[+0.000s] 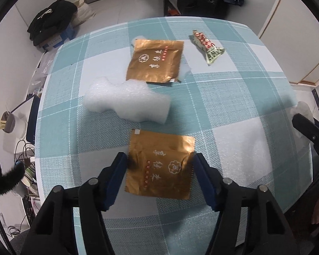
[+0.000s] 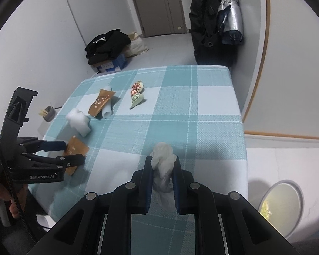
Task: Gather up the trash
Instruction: 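Grasp the orange-brown snack packet with the left gripper while the right gripper holds the tissue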
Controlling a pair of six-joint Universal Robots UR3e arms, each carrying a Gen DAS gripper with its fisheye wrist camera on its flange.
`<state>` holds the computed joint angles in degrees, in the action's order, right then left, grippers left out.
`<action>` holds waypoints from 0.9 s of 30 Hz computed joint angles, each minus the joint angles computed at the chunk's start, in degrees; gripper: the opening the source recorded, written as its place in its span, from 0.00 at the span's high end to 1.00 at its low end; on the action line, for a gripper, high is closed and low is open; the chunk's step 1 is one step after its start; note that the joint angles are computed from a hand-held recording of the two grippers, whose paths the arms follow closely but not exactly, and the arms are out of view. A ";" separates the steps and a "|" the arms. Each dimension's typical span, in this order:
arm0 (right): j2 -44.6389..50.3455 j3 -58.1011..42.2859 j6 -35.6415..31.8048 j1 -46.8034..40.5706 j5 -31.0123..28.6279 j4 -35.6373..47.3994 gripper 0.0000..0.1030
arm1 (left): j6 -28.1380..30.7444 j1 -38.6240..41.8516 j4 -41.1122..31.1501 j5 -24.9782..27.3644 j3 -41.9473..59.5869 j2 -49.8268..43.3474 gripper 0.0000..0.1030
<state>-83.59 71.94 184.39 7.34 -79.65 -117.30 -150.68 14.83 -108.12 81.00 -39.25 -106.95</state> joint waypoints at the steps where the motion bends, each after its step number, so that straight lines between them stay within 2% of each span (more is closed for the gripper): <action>1: -0.02 0.04 0.12 0.16 -0.01 -0.04 0.85 | 0.44 0.01 -0.29 -0.21 0.09 0.04 0.43; 12: -0.20 0.43 0.69 0.45 -0.85 0.31 0.85 | 3.09 -0.52 2.33 -2.63 -6.42 4.68 0.63; 19: -0.22 0.75 1.06 0.57 -0.93 0.44 0.85 | 2.97 -0.32 2.88 -3.90 -9.60 7.34 0.66; 27: 0.16 0.49 1.21 1.08 -1.44 0.69 0.85 | 5.33 3.29 -1.02 -8.10 -8.24 7.50 0.67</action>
